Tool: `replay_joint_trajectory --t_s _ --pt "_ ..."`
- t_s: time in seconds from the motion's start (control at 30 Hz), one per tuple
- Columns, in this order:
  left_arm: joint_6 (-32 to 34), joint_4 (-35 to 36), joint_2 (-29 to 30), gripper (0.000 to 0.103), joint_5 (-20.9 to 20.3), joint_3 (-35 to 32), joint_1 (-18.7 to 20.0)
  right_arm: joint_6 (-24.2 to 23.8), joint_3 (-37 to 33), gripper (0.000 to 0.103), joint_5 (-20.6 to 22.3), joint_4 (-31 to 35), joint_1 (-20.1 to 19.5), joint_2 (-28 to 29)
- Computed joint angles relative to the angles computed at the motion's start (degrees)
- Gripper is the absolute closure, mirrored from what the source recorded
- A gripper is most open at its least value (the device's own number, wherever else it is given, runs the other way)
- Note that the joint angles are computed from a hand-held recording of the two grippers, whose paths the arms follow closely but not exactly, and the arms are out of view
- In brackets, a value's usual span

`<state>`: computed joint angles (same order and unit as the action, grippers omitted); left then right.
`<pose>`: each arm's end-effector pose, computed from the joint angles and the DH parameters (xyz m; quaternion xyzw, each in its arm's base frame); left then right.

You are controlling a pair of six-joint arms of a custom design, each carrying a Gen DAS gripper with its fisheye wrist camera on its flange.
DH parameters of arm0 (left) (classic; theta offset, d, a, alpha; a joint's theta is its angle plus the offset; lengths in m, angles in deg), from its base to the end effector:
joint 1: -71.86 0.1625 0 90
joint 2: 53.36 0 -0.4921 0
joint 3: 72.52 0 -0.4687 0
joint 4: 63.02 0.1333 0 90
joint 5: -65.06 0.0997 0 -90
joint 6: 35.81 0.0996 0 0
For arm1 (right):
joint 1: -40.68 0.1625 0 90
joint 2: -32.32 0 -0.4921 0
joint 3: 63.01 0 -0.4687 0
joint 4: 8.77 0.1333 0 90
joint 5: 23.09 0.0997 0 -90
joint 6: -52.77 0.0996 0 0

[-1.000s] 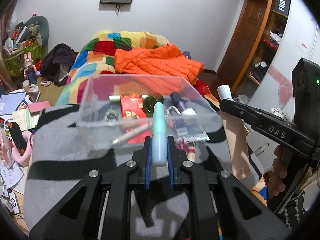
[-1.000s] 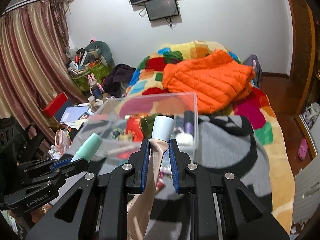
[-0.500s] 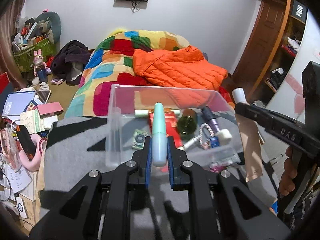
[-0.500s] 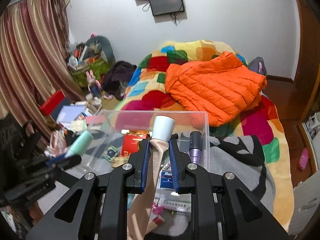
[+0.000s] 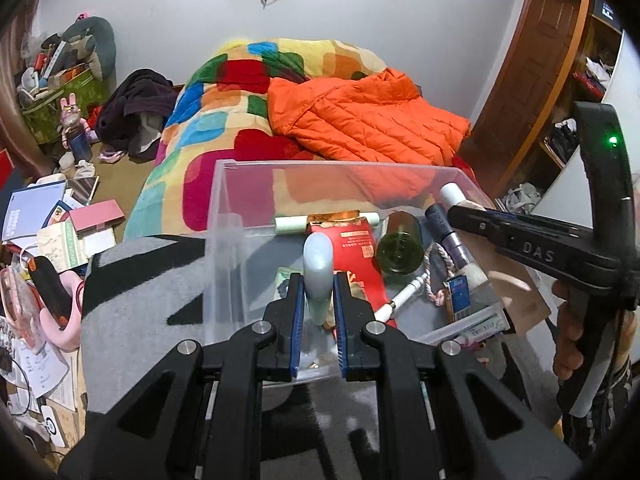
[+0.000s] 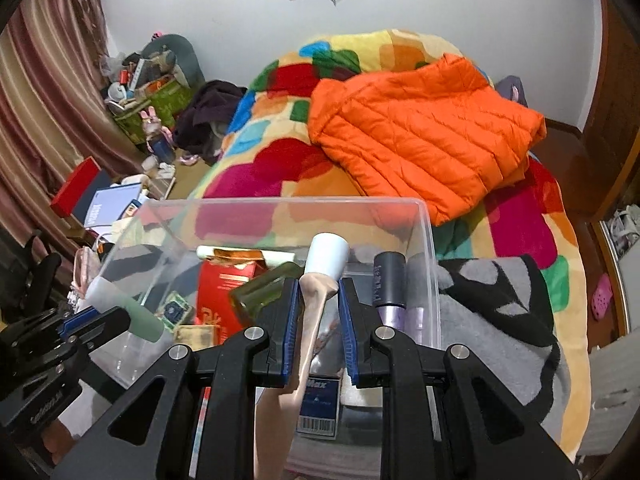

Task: Organize objects
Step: 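Carry the mint tube and beige tube into the clear box and release both, then grasp the teal tape roll with the left tool while the right tool grasps the red-capped tube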

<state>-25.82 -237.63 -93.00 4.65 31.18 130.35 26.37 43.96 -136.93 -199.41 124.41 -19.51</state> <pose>-0.2143 -0.6987 0.0089 0.2945 0.9058 -0.2163 0.2147 0.0153 -0.7128 0.1720 0.0790 -0.9024 0.3095 0.2892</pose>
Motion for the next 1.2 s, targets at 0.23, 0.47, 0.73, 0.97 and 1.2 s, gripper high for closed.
replay_joint_trajectory --t_s 0.23,0.47,0.73,0.97,1.2 --pt "-0.01 -1.61 -1.33 0.089 -0.25 1.78 -0.84 -1.03 2.68 0.058 1.11 -3.91 0.09 -1.57" --pt "-0.05 -4.59 -3.26 0.057 0.04 5.03 -2.28 -3.38 6.77 0.055 2.76 -8.07 0.83 -4.32" --pt "-0.02 -7.44 -4.34 0.046 1.71 8.78 -3.93 -4.78 12.64 0.055 5.48 -10.50 -0.22 -8.20" --pt "-2.99 -4.58 -4.15 0.045 1.06 10.18 -3.52 -5.57 16.13 0.055 6.09 -11.94 -1.69 -9.92" --pt "-4.36 -0.55 -2.15 0.045 0.45 9.64 -2.94 -5.08 17.03 0.055 4.70 -10.91 -4.34 -8.77"
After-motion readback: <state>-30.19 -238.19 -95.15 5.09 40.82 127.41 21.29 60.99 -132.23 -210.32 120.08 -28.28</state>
